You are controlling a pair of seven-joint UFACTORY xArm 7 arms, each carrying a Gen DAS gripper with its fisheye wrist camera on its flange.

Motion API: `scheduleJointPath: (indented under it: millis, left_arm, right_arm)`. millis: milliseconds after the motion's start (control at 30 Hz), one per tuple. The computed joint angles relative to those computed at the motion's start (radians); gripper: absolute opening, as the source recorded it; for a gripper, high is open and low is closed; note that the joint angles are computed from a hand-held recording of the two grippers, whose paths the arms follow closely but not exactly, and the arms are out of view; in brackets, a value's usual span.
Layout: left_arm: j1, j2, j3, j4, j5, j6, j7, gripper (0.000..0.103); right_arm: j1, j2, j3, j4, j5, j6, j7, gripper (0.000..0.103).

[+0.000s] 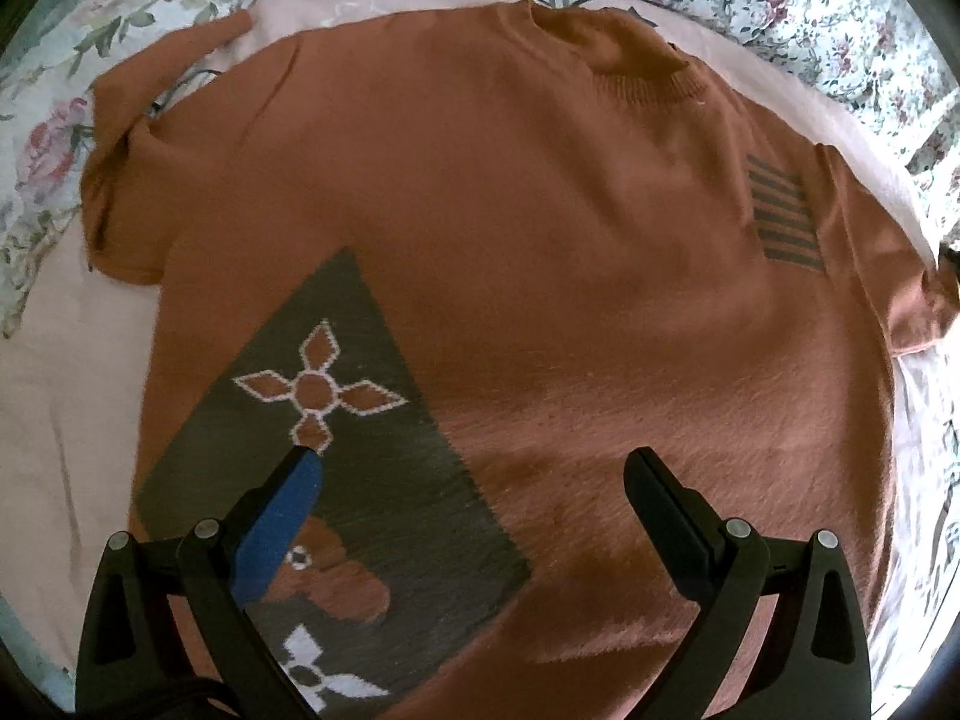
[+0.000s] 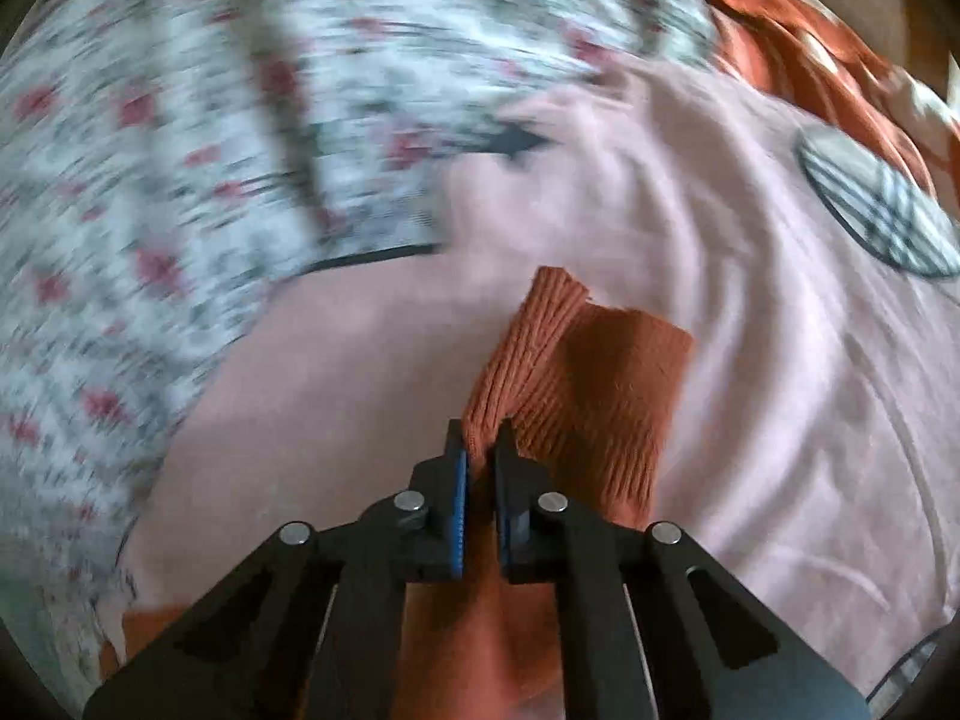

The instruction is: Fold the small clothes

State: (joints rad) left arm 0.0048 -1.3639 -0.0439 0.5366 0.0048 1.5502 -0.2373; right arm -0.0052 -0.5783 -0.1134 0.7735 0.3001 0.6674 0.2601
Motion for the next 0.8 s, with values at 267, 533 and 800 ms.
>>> scheduleJointPath:
  millis: [267,533,800]
  left_arm:
    - [0.005,-0.011,0.05,0.006,0.0,-0.027,0.034,0.101]
    - [0.086,-0.06,0.165,0.041,0.043,0.032,0.099,0.101]
    - [0.179,-0.07,0.287,0.072,0.081,0.069,0.175,0.101]
  right_arm:
    - [0.4,-0.139,0.045,-0.072,0.33,-0.156,-0.106,0.008]
    - [0.883,0.155,0.103,0.068,0.754,-0.405,-0.294,0.008]
    - [0.916,0.436,0.242,0.263,0.852,-0.347,-0.36,0.008]
